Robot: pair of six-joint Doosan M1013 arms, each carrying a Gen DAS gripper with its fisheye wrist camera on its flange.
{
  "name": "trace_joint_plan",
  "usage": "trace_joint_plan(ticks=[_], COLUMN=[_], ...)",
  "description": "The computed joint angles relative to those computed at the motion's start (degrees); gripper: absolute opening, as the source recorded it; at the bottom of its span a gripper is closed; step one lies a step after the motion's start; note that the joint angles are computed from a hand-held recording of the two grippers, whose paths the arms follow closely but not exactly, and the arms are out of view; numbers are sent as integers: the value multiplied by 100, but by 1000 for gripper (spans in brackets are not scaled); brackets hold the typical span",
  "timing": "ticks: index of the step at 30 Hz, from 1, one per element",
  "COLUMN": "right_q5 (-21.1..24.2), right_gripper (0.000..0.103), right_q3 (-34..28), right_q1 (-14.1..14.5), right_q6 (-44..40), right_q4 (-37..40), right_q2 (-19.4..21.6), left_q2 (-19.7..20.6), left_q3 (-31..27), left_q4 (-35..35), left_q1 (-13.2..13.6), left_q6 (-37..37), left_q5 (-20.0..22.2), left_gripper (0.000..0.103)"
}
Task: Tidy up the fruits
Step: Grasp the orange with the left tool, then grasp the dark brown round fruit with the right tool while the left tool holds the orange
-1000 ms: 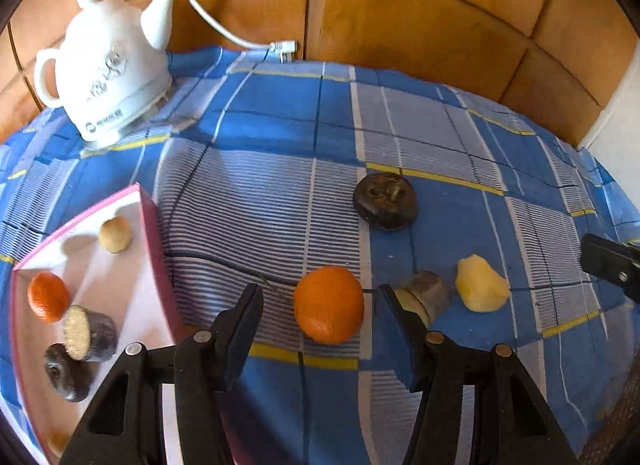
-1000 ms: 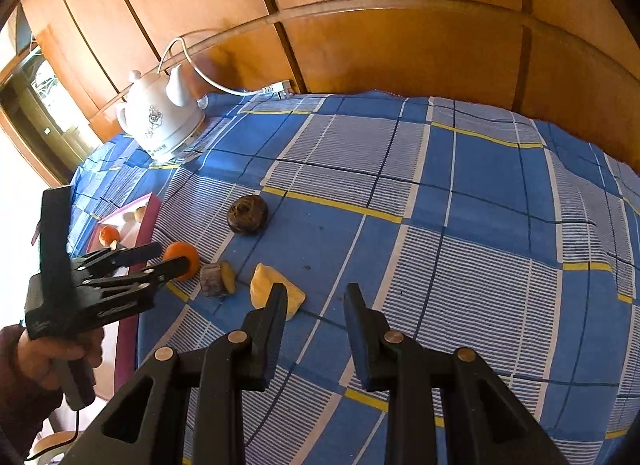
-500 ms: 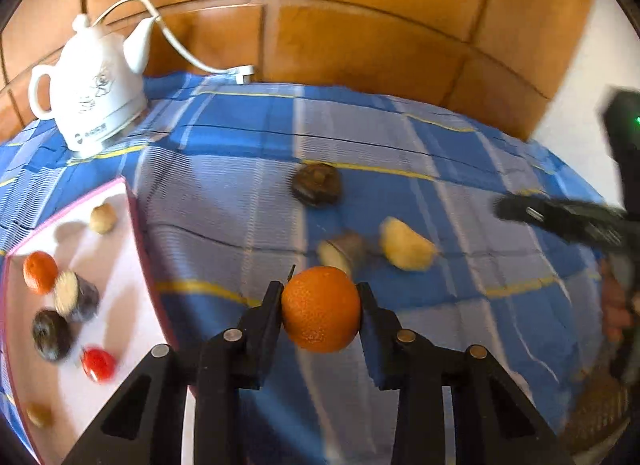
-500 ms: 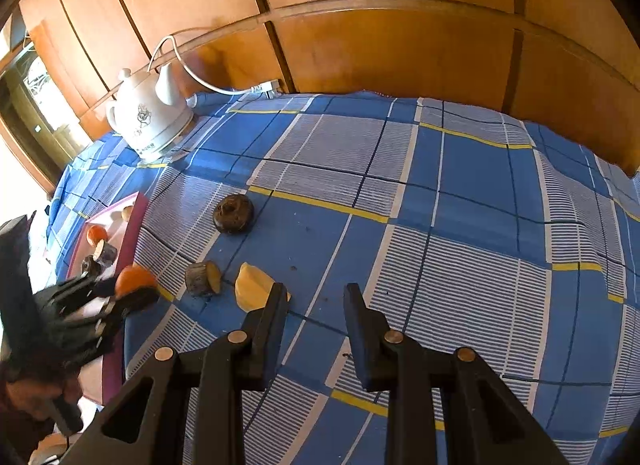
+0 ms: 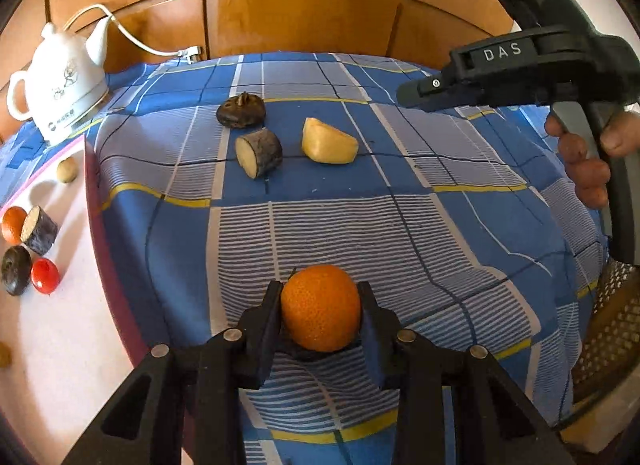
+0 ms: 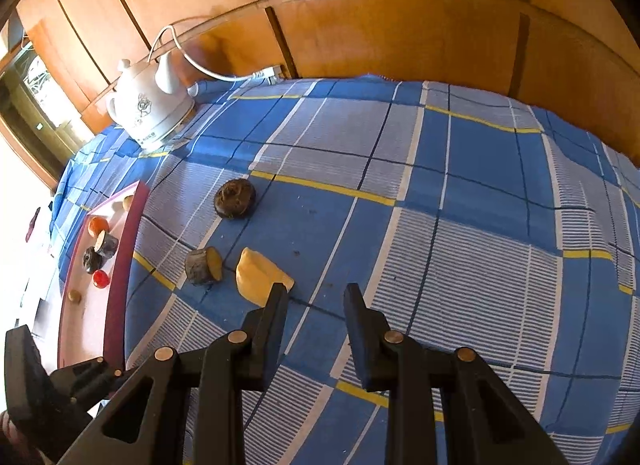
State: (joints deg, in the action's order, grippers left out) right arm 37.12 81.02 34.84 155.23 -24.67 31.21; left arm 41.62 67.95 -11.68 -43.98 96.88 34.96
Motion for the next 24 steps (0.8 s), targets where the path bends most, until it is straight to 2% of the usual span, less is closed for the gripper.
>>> trace_joint_plan(ticks=[3, 11, 15, 17, 21, 23, 24], right_q5=[-13, -189, -97, -46, -103, -57, -14], right_gripper=[29, 29, 30, 35, 38, 42, 49], right_q3=[-23, -37, -163, -265, -473, -694, -806], right_q1=[-11, -48, -23, -5, -19, -39, -48], right_q6=[-189, -609, -853, -888, -946, -1121, -1213], right_q4=[194, 732, 863, 825, 873, 955, 993], right_q2=[34, 96, 169, 213, 316, 445, 512], left_q2=[22, 16, 1, -1, -6, -14, -19], left_q3=[1, 48, 92, 101, 133, 155, 168], left_q4=[-165, 9, -11, -55, -216, -222, -231], left_q1=[29, -1, 1, 6, 26, 23, 21], left_q6=[36, 25, 69, 115, 250, 291, 318], left_q5=[-5, -107, -174, -196, -264, -305, -331], left_gripper=[36, 37, 37, 37, 37, 37, 37])
